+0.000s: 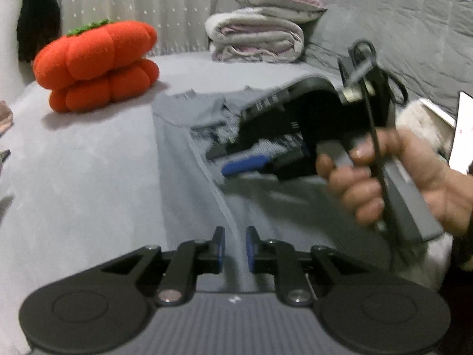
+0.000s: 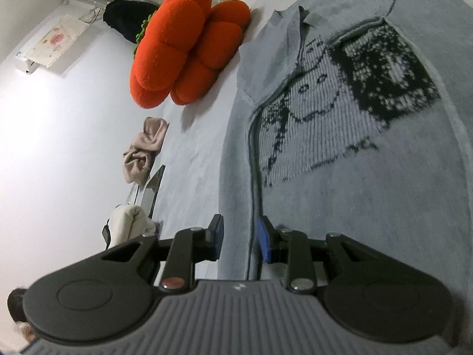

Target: Fold clothes

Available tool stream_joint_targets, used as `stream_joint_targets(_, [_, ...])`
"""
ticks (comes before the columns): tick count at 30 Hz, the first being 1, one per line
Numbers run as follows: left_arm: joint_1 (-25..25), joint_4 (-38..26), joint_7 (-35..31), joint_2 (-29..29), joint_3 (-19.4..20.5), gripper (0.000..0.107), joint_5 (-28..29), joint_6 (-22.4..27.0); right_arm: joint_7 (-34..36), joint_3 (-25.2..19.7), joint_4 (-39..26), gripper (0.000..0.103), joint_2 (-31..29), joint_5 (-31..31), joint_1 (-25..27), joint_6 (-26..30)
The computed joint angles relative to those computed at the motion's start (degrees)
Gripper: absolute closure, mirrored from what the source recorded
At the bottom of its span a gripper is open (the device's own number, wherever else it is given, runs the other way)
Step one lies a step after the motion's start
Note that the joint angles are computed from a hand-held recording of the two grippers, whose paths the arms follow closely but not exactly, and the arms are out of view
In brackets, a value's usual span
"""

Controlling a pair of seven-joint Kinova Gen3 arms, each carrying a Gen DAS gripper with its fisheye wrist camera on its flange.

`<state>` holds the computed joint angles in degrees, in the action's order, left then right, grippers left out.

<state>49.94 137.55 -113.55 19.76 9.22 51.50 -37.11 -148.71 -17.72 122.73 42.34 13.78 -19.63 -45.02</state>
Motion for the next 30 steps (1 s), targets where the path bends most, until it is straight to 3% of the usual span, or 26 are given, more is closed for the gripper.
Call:
stream_joint_targets(6, [-5.8,-4.7,-0.8,2.4,-2.5,0.093,-5.4,4.7,3.0,1.9,-3.8,0.076,0.7,-3.3,-3.0,3.8])
stream_joint_targets(9, [-5.6,-7.0,3.0,4.1,-6.4,0.093,-11.4,7.3,5.9,2.7,-5.2,0.089,1.0,-4.1,-4.2,5.8])
stream_joint_targets(10, [-6.7,-7.4,4.4,5.0,-6.2,0.093,-13.7,7.1,7.3,3.1,-5.6,0.097,0.8,-4.3,-4.8,6.8])
stream_joint_targets(15, [-18.5,-4.3,14.9,9.2,3.9,0.093,-25.1,-2.5,13.1,4.6,-3.5,0.098,-1.1,-9.5,-7.1,5.5])
stream_joint_targets(17, [-19.3,-4.7,18.4,10.6,3.7,0.093,-27.9,-2.9,13.7,3.8,-2.8,0.097,-1.7,-8.6,-6.1,5.1])
stream_joint_targets(20, [-17.1,-5.8,23.2,10.9,-0.6,0.093,-32.4,-1.0,12.5,1.9,-2.4,0.088,-1.8,-4.8,-3.4,5.2])
stream_joint_targets(22, [-18.8,-5.9,25.3,11.1,0.0,0.093,-36.0,-1.1,11.3,-0.2,-2.0,0.087,-1.2,-2.5,-1.0,3.8])
stream_joint_targets(24, [-20.6,-6.0,27.4,11.3,0.7,0.093,-39.7,-1.4,10.7,0.5,-1.6,0.082,-1.3,-3.9,-1.7,2.7])
stream_joint_targets(26, [-22.1,-6.7,29.2,11.9,1.2,0.093,-42.6,-0.8,10.4,1.8,-2.2,0.060,-1.8,-6.7,-3.0,4.3])
stream_joint_targets(30, [-22.8,-7.8,31.2,12.5,1.3,0.093,-45.1,1.3,10.0,3.3,-4.7,0.060,-1.7,-10.7,-4.1,7.5])
